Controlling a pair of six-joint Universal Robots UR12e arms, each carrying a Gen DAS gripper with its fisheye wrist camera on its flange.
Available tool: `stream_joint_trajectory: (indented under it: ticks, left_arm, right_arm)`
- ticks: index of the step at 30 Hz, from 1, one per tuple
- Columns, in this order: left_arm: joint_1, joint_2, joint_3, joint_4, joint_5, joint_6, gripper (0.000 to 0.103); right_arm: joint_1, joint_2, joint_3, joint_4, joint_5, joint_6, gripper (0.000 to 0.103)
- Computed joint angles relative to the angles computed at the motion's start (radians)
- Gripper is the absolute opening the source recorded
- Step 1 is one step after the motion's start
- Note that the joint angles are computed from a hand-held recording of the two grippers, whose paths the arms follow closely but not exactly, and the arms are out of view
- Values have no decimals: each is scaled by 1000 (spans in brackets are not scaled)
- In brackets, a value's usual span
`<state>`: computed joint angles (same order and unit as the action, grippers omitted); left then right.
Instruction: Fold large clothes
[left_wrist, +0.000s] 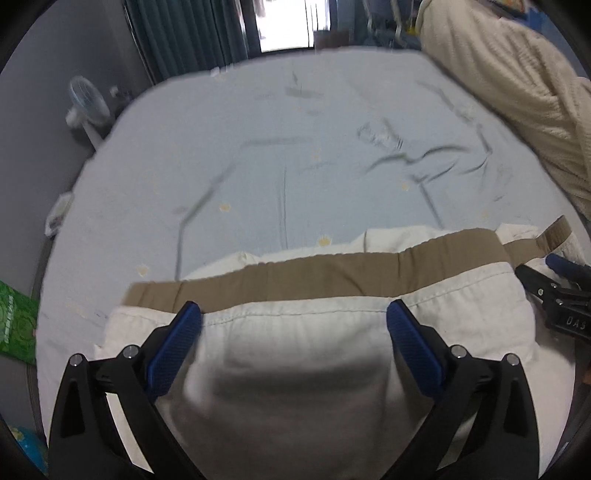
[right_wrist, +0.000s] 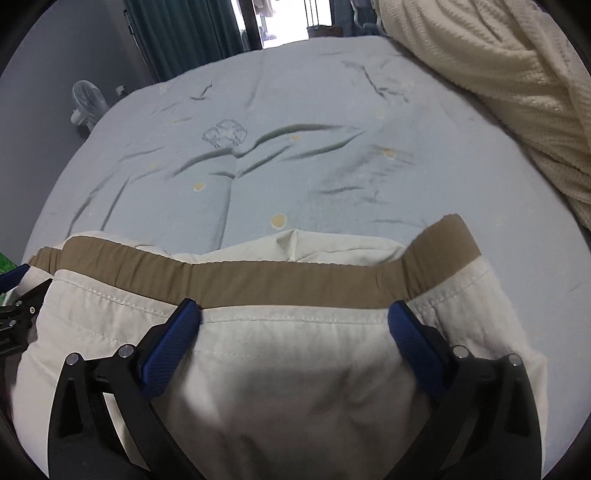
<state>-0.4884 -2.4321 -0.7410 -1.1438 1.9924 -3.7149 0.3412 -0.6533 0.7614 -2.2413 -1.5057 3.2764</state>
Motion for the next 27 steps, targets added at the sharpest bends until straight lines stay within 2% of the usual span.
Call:
stream_joint_trajectory:
  ticks: [1, 2, 5, 6, 8, 12, 15, 19, 23, 27]
  left_arm:
    - [-9, 19, -28, 22, 29, 1, 97]
    - [-20, 44, -68, 58, 49, 2, 97]
    - [-49, 127, -210, 204, 30, 32, 97]
    - [-60, 146, -244, 228, 29, 43, 97]
    - [-81, 170, -287, 224, 35, 46, 97]
    - [-105, 216, -387, 261, 21, -3, 97]
    - [-104, 247, -458, 308, -28, -67, 97]
    - [-114, 273, -518, 318, -23, -85, 97]
    - [-122, 300, -574, 325, -34, -114, 97]
    - [-127, 315, -595, 309, -42, -130, 97]
  right_arm:
    - [-1, -32, 46, -27, 0, -2, 94]
    - [-2, -75, 118, -97, 2, -15, 92]
    - [-2, -199, 337, -315, 46, -88, 93]
    - [-2, -225, 381, -343, 63, -110, 93]
    - [-2, -286, 490, -402, 118, -180, 94]
    - [17, -335, 589, -403, 66, -287, 93]
    - [-1, -360, 643, -379, 77, -229, 94]
    - [-1, -383, 697, -390, -29, -289, 93]
    - [-5, -400, 725, -377, -58, -272, 93]
    - [-12, -405, 722, -347, -51, -230, 93]
